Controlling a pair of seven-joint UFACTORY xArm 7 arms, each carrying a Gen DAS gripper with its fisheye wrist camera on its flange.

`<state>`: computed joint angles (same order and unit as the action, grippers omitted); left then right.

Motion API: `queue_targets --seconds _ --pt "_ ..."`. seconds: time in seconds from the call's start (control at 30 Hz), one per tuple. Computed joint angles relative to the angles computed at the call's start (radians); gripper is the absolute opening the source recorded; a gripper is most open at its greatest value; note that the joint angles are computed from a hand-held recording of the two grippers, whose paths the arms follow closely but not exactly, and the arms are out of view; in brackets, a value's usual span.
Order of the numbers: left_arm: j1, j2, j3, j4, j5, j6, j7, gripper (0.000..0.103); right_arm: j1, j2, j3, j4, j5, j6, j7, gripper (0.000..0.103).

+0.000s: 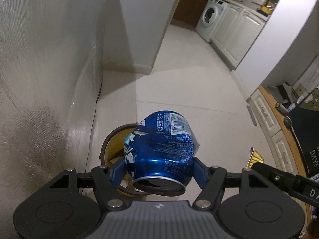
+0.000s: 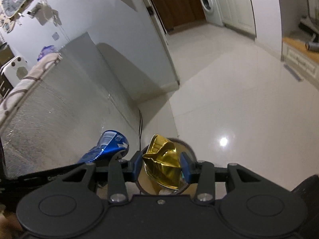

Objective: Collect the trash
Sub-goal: 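Carry the blue can and gold wrapper with both tools over the yellow bin, then open both tools to drop the blue can and gold wrapper into the bin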

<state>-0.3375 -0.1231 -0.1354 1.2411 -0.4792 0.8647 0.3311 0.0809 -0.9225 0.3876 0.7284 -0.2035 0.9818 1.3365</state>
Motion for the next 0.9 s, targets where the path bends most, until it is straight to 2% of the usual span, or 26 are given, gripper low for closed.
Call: queue_targets --seconds 0.33,0.6,0.73,0.9 --pt "0.031 0.221 -0.017 0.097 0.059 0.013 -0.079 0.069 -0.039 0.239 -0.038 -0.057 0.010 -0.245 0.123 0.042" --pt "0.052 0.391 -0.040 0.173 0.080 0.068 -0.124 0.069 -0.027 0.402 -0.090 -0.122 -0.004 -0.435 0.205 0.042" --pt "0.053 0.466 -0.053 0.215 0.081 0.073 -0.143 0.069 -0.010 0.438 -0.121 -0.175 0.017 -0.497 0.221 0.042" --pt "0.042 0.559 -0.066 0.284 0.094 0.079 -0.177 0.069 -0.001 0.477 -0.166 -0.198 0.042 -0.527 0.178 0.042"
